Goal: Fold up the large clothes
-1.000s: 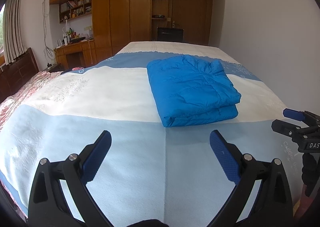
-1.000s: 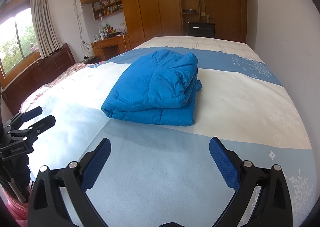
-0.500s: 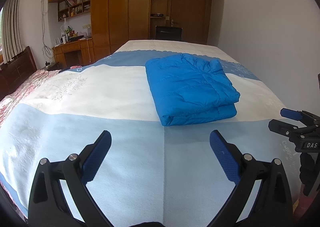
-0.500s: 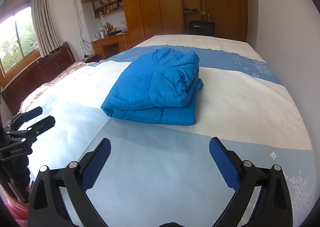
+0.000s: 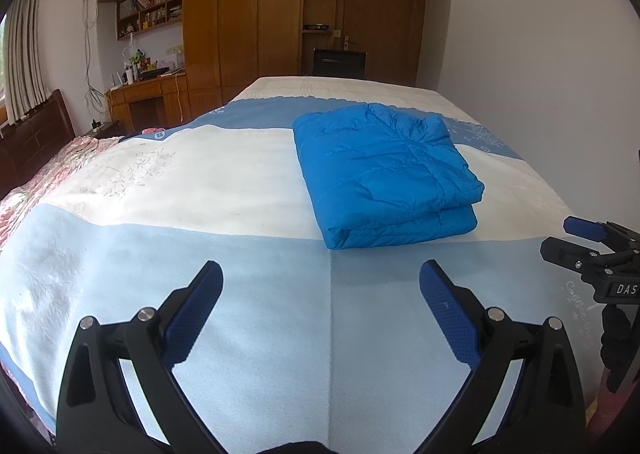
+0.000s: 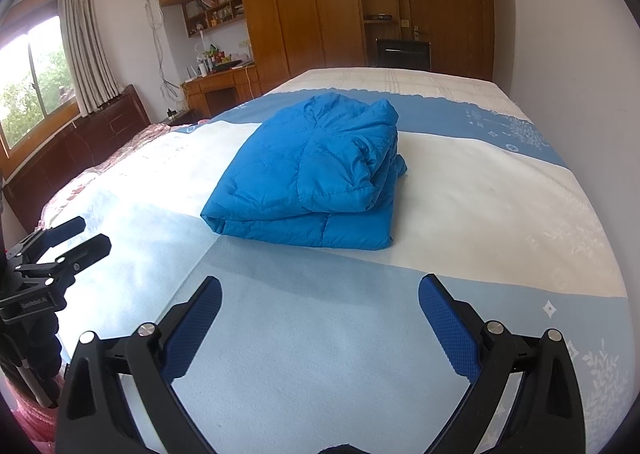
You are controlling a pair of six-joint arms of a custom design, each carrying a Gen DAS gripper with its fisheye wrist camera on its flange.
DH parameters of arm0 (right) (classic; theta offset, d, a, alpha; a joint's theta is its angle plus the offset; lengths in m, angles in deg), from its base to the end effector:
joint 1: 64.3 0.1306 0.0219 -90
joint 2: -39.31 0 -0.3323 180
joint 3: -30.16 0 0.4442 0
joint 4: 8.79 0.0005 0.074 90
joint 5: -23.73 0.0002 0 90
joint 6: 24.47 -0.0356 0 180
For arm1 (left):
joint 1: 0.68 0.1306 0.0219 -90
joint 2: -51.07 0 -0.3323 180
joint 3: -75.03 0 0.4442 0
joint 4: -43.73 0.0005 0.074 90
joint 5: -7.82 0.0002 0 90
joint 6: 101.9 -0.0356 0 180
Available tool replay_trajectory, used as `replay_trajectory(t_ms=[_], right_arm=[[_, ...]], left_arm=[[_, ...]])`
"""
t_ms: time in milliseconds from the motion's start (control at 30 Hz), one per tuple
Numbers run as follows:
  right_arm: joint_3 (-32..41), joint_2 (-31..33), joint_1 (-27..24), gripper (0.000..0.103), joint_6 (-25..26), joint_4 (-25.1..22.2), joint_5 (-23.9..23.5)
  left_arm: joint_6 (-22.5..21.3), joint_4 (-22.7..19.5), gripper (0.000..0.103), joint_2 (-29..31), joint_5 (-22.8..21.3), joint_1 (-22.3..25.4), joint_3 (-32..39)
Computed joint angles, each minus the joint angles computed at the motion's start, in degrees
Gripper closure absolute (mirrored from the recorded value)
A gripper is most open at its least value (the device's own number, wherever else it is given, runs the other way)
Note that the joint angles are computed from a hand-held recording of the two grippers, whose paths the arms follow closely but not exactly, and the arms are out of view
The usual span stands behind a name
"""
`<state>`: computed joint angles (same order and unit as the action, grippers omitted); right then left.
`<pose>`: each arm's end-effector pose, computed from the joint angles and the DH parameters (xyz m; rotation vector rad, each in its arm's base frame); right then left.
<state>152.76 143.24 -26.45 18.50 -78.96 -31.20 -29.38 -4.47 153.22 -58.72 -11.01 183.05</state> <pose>0.4762 0.3435 0.5145 0.4280 2.2252 0.0056 0.5999 -0.1243 0.4289 0.7440 2.1429 -0.4059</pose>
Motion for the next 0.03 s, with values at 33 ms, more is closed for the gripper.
replay_trajectory(t_ms=[33], right_arm=[[-0.1,0.0,0.0,0.004,0.0,0.0,0.0]], left_arm=[[0.0,0.0,0.005,0.0,0.0,0.0,0.0]])
